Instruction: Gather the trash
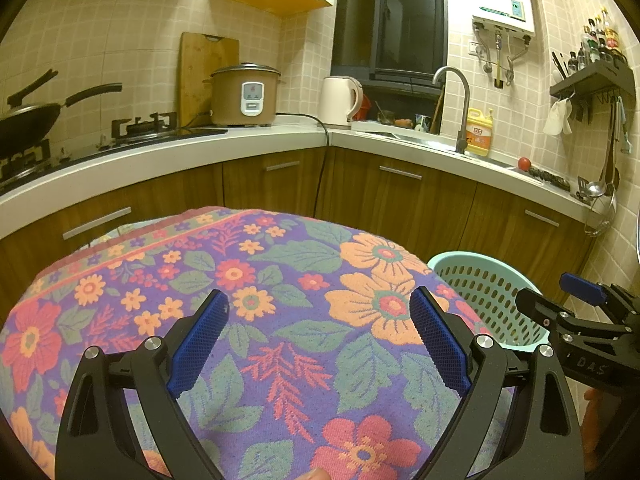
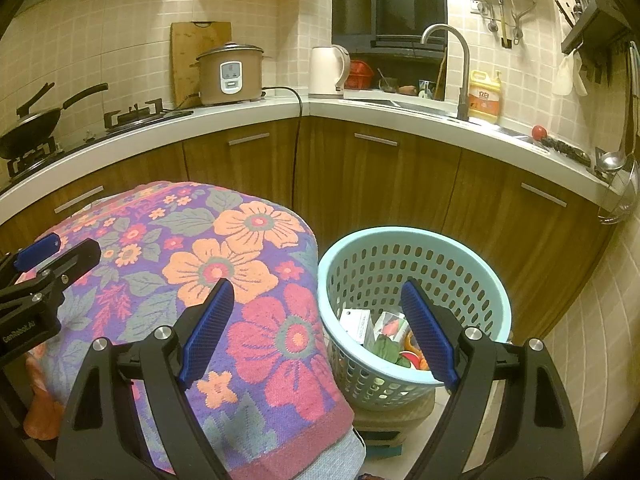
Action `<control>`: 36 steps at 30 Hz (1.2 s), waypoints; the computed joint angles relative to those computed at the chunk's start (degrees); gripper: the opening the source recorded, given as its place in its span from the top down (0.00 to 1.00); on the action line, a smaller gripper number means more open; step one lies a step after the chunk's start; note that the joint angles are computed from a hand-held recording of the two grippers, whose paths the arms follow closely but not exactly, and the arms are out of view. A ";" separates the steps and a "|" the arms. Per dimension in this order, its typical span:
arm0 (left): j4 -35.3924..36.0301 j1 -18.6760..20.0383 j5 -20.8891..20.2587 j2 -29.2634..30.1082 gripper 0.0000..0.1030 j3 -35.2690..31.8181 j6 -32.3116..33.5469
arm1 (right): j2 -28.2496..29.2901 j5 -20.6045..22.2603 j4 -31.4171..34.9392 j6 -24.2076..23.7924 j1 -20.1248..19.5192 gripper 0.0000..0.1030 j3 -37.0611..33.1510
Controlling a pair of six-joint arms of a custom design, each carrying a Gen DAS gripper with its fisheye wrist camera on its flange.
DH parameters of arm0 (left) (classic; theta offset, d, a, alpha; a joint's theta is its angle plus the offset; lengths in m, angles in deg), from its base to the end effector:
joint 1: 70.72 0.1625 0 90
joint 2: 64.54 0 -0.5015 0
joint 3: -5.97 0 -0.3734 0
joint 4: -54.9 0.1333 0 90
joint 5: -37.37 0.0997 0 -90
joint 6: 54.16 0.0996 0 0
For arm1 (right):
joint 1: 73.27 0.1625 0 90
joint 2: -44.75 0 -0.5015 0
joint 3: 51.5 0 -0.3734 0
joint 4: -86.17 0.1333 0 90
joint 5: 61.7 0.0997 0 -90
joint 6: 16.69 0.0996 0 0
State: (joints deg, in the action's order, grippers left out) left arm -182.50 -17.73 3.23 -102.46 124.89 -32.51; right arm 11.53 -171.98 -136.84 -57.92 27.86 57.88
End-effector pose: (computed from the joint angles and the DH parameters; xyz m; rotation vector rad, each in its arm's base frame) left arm -0.1559 -0.5652 0.1709 0.3635 2.0205 -1.3952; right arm 0.2208 -0.6105 0.1071 0.8261 -2.1920 1.1104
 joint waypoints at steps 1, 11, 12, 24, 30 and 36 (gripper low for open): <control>0.11 0.03 -0.02 -0.06 0.13 -0.07 0.11 | 0.04 -0.08 0.07 0.05 0.01 0.21 -0.10; 0.11 -0.01 0.09 0.02 0.13 -0.08 -0.03 | 0.46 -0.36 0.01 -0.42 0.12 0.20 -0.53; -0.02 -0.04 0.13 0.05 0.13 0.01 -0.07 | 0.47 -0.35 0.04 -0.35 0.07 0.20 -0.58; 2.57 0.03 0.02 -1.05 0.11 0.53 -2.13 | -0.08 0.49 -1.61 -0.56 0.44 0.18 0.94; 4.11 0.27 0.10 -1.64 0.11 0.69 -3.62 | -0.19 0.52 -1.41 -0.38 0.74 0.17 1.06; 5.72 0.72 -0.17 -2.43 0.11 1.04 -6.16 | -0.13 0.94 -1.25 -0.57 1.11 0.16 1.17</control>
State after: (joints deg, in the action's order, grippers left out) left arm -176.79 -17.01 3.07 -104.90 125.93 -38.66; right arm 11.40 -171.03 -138.09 -58.49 28.97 59.05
